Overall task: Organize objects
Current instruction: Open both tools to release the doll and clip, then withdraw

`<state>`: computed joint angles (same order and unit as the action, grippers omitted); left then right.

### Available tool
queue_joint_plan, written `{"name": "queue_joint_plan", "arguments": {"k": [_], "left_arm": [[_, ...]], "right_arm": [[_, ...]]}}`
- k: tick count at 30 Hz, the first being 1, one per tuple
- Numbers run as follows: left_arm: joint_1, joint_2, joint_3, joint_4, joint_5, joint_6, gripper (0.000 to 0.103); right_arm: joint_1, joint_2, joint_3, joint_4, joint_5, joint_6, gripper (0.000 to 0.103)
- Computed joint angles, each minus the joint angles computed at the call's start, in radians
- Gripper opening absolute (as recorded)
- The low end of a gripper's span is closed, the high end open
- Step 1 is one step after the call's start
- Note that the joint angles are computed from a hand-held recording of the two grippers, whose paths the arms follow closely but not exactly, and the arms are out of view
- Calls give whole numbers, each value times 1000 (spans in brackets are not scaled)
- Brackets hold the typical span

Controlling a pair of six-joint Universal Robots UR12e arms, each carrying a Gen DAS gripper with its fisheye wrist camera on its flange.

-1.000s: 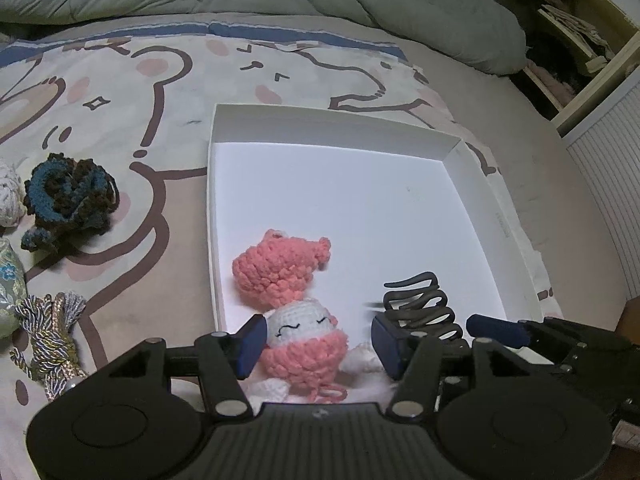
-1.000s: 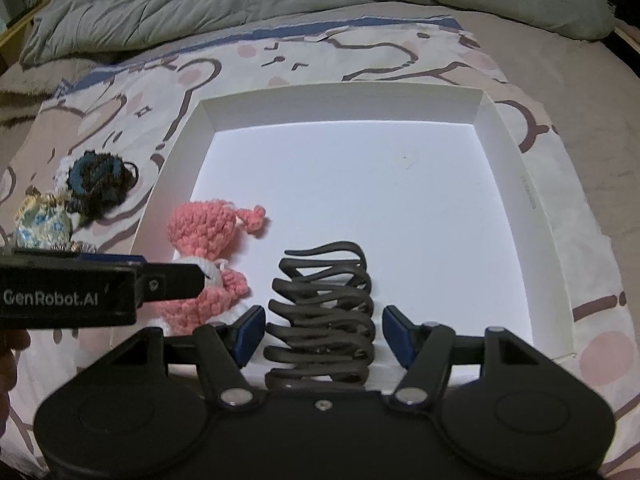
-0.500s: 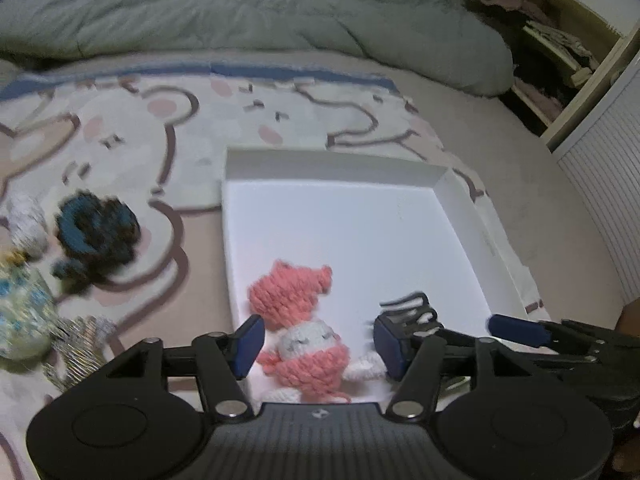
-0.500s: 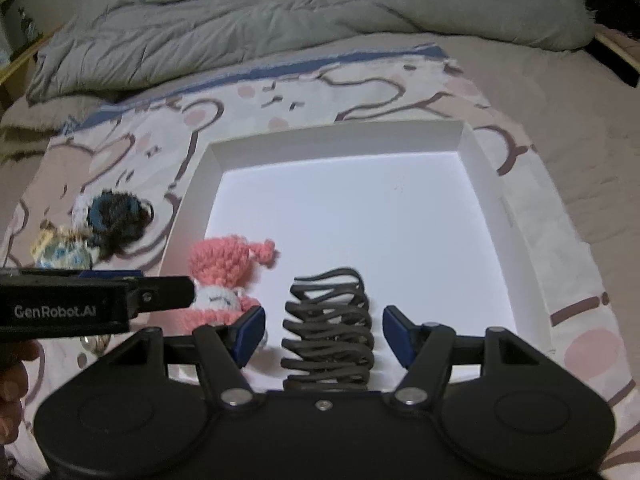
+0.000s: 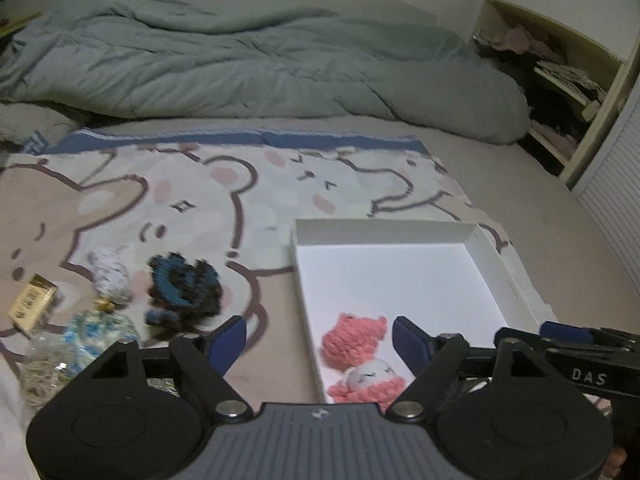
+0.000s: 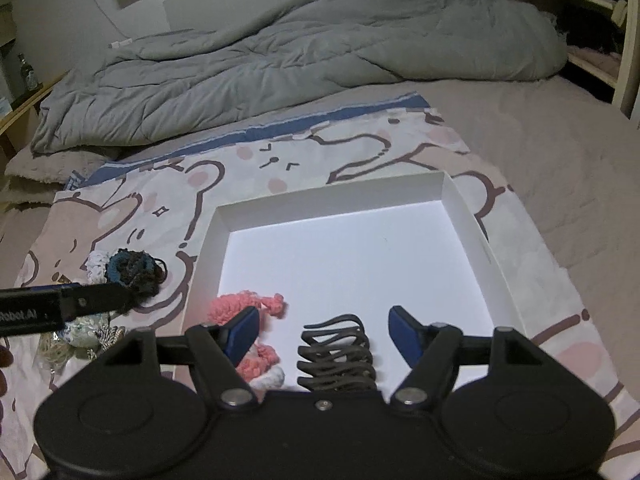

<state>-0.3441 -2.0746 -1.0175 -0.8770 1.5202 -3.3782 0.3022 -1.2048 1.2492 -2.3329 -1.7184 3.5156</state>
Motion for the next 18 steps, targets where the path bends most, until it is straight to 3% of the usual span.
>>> {"name": "queue_joint_plan", "arguments": {"k": [5, 10, 18], "left_arm": [[-5, 14, -18, 32, 78, 36, 92], [-3, 27, -38, 49, 113, 59, 99], [12, 52, -83, 84, 158, 59, 103]], "right_arm": [[14, 1, -2, -37, -25, -9, 92], [31, 13, -16, -50, -76, -33, 103], [54, 43, -38, -111, -112, -55, 103]]}}
